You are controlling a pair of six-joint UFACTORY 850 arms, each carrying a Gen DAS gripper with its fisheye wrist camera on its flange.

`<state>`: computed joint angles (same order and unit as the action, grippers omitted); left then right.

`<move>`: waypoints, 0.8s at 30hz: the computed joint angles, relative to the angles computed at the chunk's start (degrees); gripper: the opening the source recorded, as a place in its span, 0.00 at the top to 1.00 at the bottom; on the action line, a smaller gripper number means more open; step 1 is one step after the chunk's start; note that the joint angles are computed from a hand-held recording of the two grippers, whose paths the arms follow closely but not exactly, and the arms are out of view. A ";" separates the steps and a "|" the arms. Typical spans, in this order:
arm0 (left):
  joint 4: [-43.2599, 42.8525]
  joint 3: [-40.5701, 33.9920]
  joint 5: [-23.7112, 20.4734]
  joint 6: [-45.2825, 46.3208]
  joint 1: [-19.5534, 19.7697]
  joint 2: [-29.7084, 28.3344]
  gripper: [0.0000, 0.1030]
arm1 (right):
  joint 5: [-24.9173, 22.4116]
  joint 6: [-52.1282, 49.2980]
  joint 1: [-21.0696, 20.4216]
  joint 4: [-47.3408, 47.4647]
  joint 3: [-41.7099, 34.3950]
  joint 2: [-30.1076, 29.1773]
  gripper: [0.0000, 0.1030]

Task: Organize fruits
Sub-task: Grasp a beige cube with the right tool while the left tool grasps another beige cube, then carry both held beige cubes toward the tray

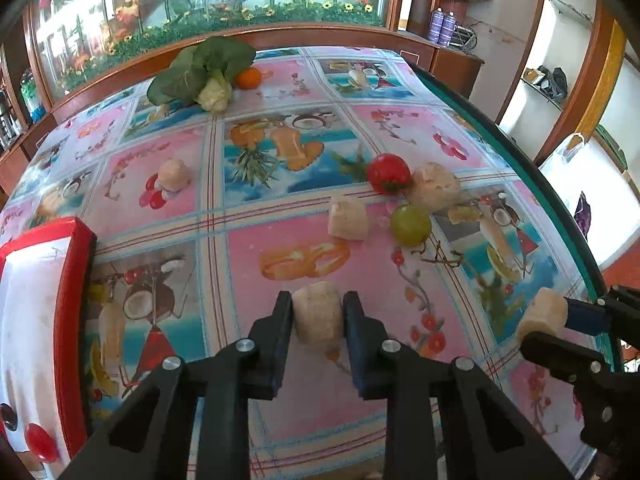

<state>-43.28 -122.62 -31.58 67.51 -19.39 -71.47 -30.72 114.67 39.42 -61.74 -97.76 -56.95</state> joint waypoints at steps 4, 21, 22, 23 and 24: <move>-0.87 2.18 -1.41 0.76 1.02 1.51 0.73 | 0.21 3.56 0.61 -1.16 1.85 0.98 0.71; -9.90 18.98 -3.64 10.26 6.86 11.46 0.73 | -1.97 3.12 4.67 3.56 -1.81 -1.12 0.71; -10.47 19.47 -3.49 10.85 7.13 11.82 0.73 | -2.05 2.47 4.76 4.18 -2.70 -1.59 0.71; -11.12 20.07 -3.05 11.65 7.41 12.25 0.73 | -2.14 1.80 4.82 4.79 -3.90 -2.19 0.71; -11.61 20.29 -3.12 12.15 7.71 12.47 0.73 | -2.28 1.12 4.87 5.28 -5.11 -2.75 0.71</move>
